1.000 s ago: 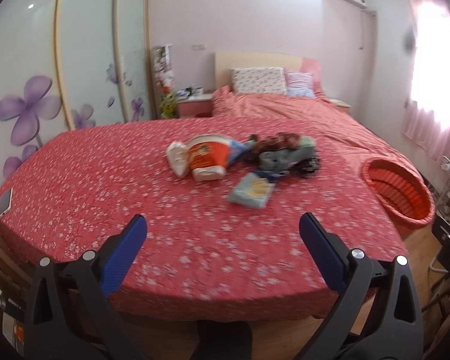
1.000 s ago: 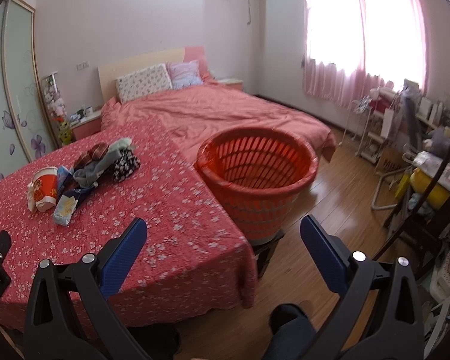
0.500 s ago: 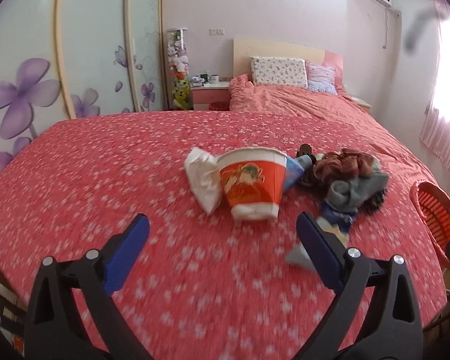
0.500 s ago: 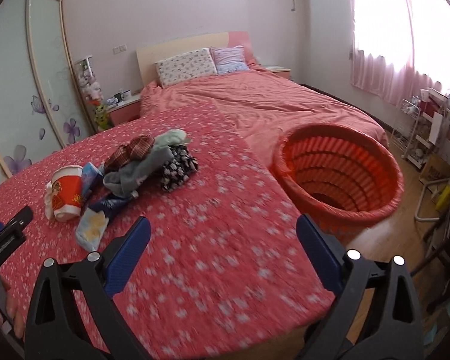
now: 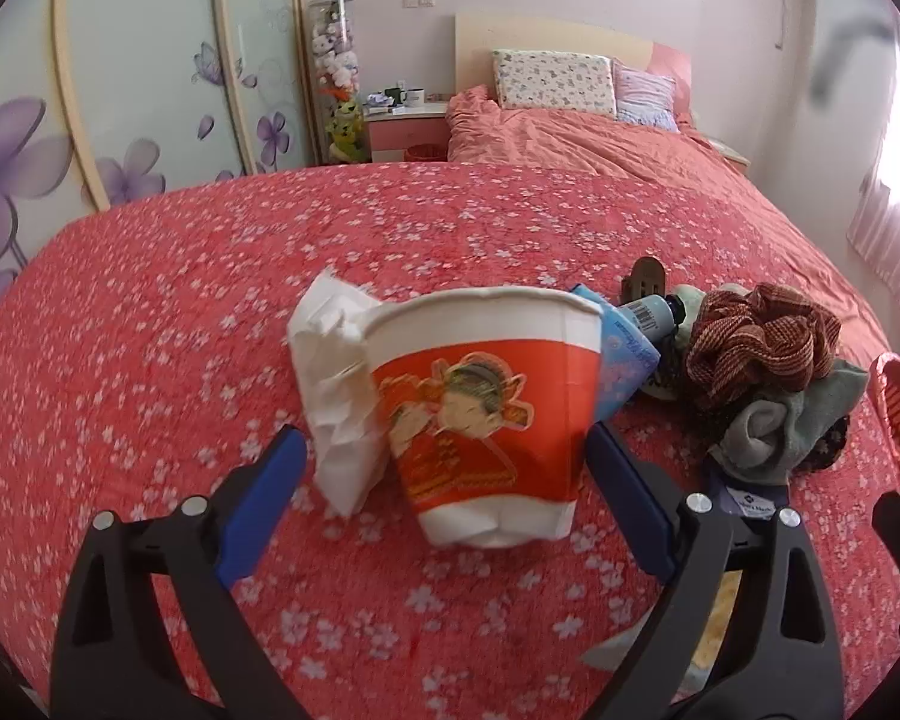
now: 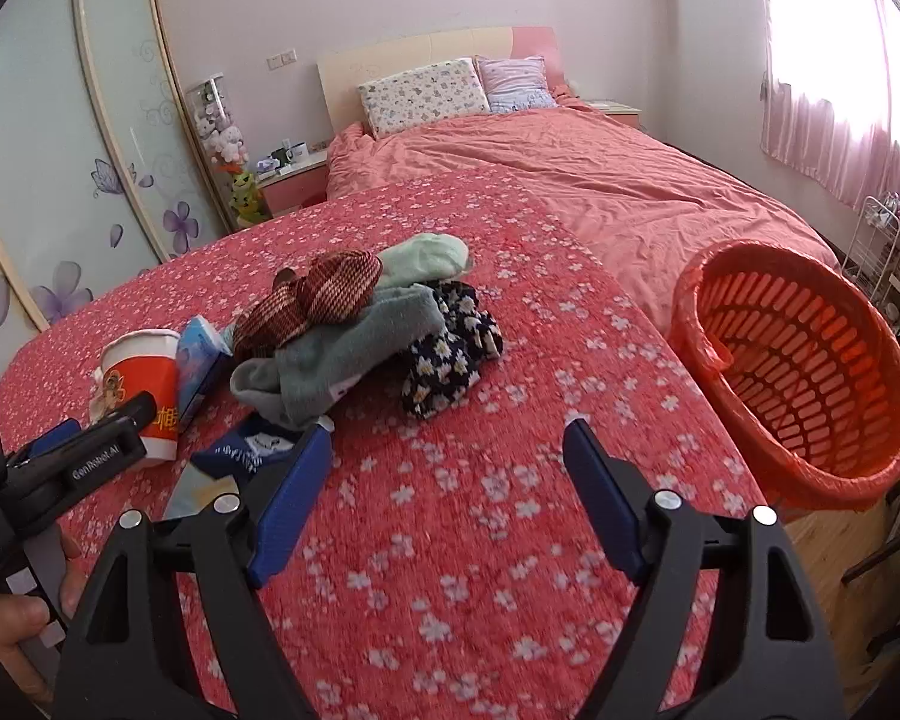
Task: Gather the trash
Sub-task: 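Grasp the red-and-white paper cup with the left tool while the right tool grasps a snack wrapper, then carry the cup and wrapper to the orange basket and release both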
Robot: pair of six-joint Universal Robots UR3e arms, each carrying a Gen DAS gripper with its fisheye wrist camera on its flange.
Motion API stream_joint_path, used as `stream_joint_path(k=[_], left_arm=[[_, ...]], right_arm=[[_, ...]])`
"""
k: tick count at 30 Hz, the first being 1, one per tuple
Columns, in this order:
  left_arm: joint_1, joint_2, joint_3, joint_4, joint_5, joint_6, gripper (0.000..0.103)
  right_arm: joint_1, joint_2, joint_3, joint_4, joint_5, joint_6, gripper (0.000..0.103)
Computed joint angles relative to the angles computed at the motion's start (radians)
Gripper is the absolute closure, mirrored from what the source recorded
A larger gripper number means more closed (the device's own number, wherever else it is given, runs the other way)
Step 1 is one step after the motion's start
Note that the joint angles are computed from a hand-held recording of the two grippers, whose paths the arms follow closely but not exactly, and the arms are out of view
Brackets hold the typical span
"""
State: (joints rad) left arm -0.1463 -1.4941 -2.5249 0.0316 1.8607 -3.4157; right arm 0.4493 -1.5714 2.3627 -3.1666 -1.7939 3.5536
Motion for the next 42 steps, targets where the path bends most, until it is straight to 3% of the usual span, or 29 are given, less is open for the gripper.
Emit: stream_joint_path(k=[4,6,14,17,22,24,32,42], left_arm=[[0.006,-0.068,0.039,0.019,-0.006,0.025,0.016],[0.032,-0.070,0.038,0.021,-0.040,0.039,0.027],[0.142,-0.003,-0.017,0.017,-0.139,0.114,0.026],[0.160,-0.003,-0.020,0.016,-0.157,0.127,0.026],[0.192,-0.004,-0.029,0.040,-0.195,0.155,0.027],[0.213,0.008,-0.050,0.059,-0.221,0.167,0.027],[0.295,0.223,-0.138,-0.010,-0.291,0.225,0.027],[0.234,0.485,-0.096,-0.237,-0.247,0.209,0.027]], right_arm=[[-0.011,0.030,-0.052,-0.010,0.020,-0.014,0.027],[-0.019,0.055,-0.095,-0.013,0.041,-0.026,0.028],[-0.027,0.260,-0.385,0.086,0.101,-0.051,0.031],[-0.012,0.340,-0.483,0.162,0.098,-0.056,0.042],[-0.021,0.343,-0.460,0.148,0.137,-0.103,0.080],[-0.036,0.305,-0.418,0.127,0.170,-0.105,0.084],[-0.051,0.196,-0.315,0.018,0.200,-0.117,0.088],[-0.035,0.065,-0.231,-0.063,0.112,-0.138,0.088]])
